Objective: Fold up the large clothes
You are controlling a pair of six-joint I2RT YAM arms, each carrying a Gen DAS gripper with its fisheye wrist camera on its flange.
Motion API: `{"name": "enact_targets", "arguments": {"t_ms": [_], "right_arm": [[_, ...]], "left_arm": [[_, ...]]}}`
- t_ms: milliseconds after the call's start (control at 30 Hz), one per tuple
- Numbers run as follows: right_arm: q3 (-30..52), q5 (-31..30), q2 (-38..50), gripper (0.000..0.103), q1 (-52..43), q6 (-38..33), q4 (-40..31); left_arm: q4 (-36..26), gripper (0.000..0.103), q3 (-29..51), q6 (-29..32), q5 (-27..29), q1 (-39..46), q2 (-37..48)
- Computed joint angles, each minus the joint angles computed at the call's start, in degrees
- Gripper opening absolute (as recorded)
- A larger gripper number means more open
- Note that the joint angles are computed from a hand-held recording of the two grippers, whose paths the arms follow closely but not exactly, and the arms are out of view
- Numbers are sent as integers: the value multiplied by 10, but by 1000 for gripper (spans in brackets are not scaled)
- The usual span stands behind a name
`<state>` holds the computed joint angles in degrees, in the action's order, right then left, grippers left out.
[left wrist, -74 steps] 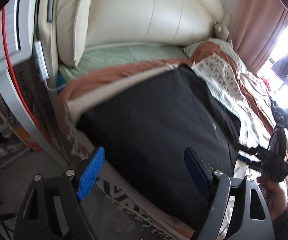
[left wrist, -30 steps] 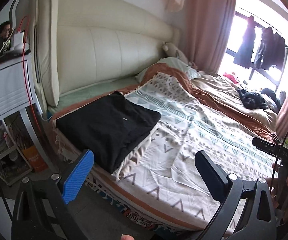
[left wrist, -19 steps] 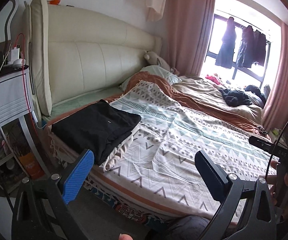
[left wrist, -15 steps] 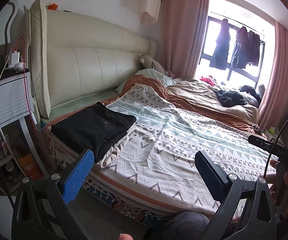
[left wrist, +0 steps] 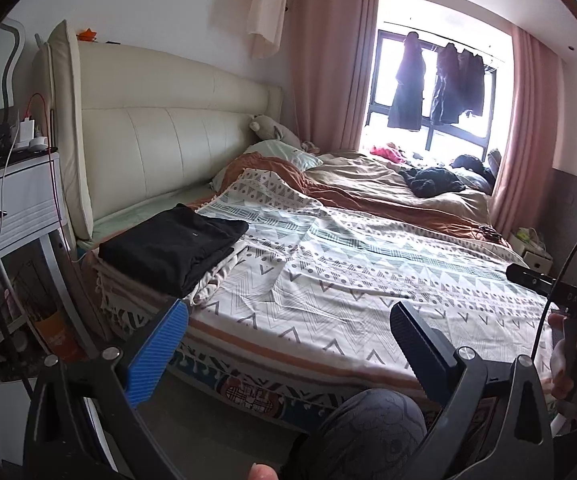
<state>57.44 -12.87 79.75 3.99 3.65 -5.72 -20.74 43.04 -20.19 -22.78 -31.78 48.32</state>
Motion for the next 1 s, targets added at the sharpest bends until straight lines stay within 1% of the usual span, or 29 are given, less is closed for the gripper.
{"name": "enact_targets", "arguments": {"t_ms": [67,200,300,467,667,733,867,1000], "right_arm": [[-41,4,-37,86,0,6,9],[-118,10,-111,86,-1,23,18],[-167,13,-167,86,-5,33,14],[-228,30,-251,86,-16,38,-5],[-267,36,-309,86,-28,41,-23],[-274,34,-316,86,-30,41,-22],[-283,38,-318,86,-28,45,-18],[-293,31,-320,86,-33,49,-12]], "left_arm": [[-5,103,-14,-5,-21,-29,-22],[-17,103,-37,-14,-29,-61,-58],[-22,103,-56,-24,-48,-90,-87],[-33,103,-77,-54,-116,-164,-110],[-41,103,-90,-89,-177,-232,-110],[-39,103,-94,-97,-196,-250,-104],[-24,103,-102,-97,-211,-259,-101],[-22,103,-100,-94,-202,-254,-89]]}}
